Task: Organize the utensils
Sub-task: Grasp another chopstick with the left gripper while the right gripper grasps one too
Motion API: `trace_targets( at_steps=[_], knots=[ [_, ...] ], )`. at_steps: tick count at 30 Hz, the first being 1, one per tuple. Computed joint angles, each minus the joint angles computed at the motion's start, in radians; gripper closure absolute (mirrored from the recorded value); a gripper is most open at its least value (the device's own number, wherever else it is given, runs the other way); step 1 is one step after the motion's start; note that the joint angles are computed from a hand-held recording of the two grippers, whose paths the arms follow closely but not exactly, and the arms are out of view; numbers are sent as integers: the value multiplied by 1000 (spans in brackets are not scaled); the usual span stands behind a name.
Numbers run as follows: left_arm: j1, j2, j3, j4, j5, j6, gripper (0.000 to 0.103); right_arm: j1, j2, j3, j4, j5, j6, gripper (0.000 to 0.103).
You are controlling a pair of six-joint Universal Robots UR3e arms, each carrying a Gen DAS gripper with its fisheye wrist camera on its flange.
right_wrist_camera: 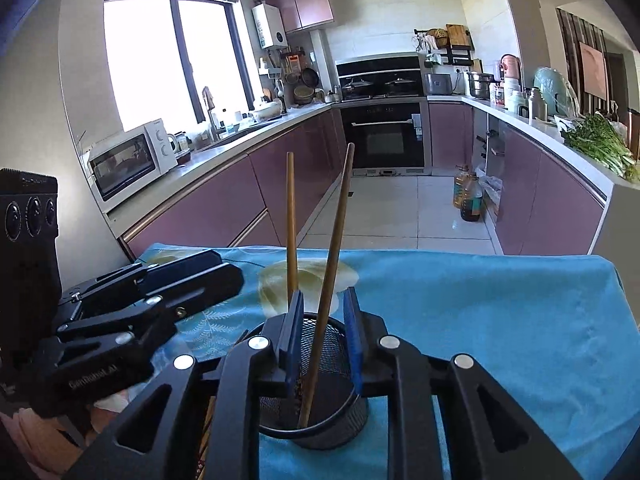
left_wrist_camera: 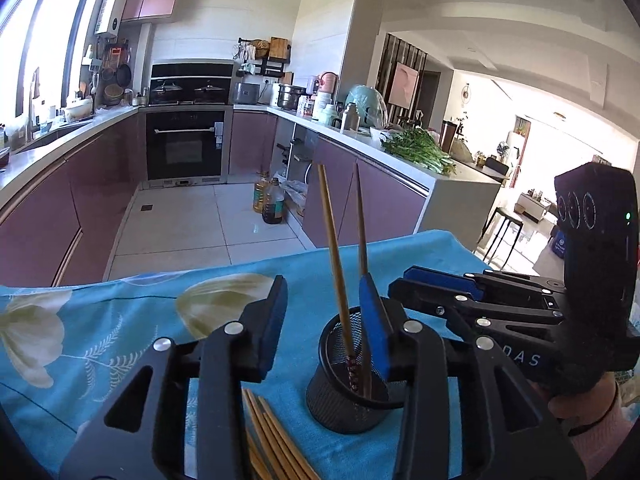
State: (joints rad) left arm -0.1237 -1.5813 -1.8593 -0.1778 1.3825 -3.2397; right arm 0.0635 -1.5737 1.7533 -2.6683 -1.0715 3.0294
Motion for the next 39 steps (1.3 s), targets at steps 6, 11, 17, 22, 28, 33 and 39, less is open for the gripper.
trace_targets(
  at_steps=[6, 11, 17, 22, 28, 33, 39],
  knots=[
    [163, 300, -219, -69, -116, 54, 53, -59, -190, 171, -5, 155, -68, 72],
    [325, 559, -410, -243, -223, 173, 50, -29, -290, 261, 93, 194, -167, 67],
    [414, 663, -565, -392, -243, 294, 50, 125, -184, 298, 99, 63, -140, 67],
    [340, 582, -586, -358, -169, 266, 54, 231, -56, 266, 53, -60, -61, 69],
    [243, 465, -553, -325, -99, 238, 60, 260, -17, 246, 53, -135, -29, 74],
    [176, 398, -523, -300, -26, 213, 68, 279, -8, 217, 68, -187, -33, 74],
    [179, 386, -495, -335, -16, 219, 73, 300, 19, 161, 106, -228, -34, 75]
  ],
)
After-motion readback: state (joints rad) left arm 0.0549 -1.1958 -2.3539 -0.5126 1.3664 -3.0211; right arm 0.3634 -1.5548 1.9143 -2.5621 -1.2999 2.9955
